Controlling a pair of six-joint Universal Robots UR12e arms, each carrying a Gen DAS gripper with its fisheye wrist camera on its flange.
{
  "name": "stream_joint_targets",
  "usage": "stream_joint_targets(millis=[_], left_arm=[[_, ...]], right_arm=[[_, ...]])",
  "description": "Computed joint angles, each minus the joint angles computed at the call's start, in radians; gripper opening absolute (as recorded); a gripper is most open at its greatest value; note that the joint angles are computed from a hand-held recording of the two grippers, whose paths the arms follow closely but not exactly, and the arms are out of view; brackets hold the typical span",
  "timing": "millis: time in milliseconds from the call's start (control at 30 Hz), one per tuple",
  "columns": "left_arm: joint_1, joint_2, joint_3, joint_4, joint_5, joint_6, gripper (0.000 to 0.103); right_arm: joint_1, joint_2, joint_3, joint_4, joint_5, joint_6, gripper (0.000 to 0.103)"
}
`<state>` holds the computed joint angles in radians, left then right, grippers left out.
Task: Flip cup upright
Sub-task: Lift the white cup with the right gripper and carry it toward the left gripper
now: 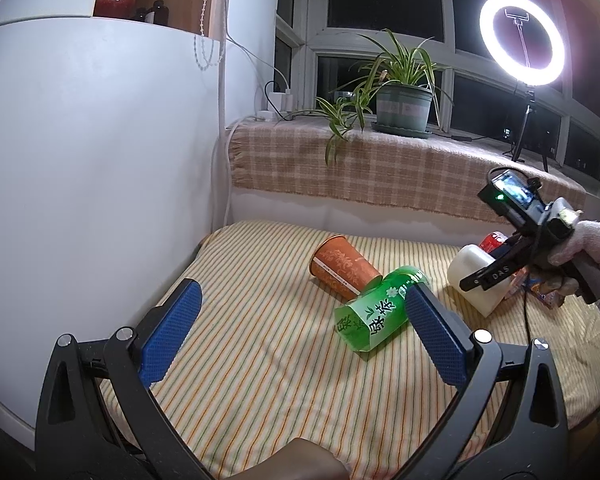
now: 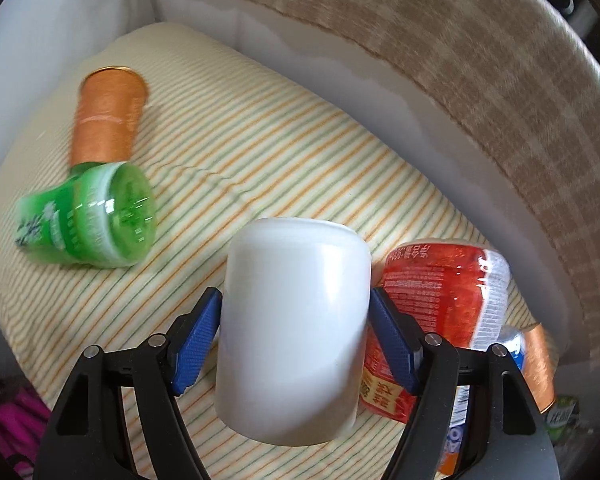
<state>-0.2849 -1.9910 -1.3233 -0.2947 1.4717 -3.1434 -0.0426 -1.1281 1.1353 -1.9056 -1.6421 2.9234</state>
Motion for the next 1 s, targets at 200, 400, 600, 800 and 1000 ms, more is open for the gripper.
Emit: stream_joint_targets(millis=[200, 400, 600, 800, 1000], left_arm=[[0.0, 0.005, -0.004, -0.001, 0.003, 0.006, 0.103], [-0.001, 0.013, -0.015, -0.006, -0.002, 0.022, 0.103], [-0.003, 0.023, -0.026, -0.014, -0.001, 0.033, 0.103], [0.001, 0.034, -0.038, -0.019, -0.015, 0.046, 0.103], [0.013, 0.039, -0.036, -0.055, -0.087, 0.061, 0.103]], right_arm=[[0.006, -0.05, 0.051, -0.053, 0.045, -0.151, 0.074], [0.031, -0.108, 0.131, -0.067, 0.086, -0.406, 0.074], [0.048, -0.143, 0.176, -0.012, 0.151, -0.562, 0.074], [0.058, -0.127, 0.174, 0.009, 0.152, -0.57, 0.074], [0.057, -0.114, 0.15, 0.076, 0.168, -0.543, 0.074]])
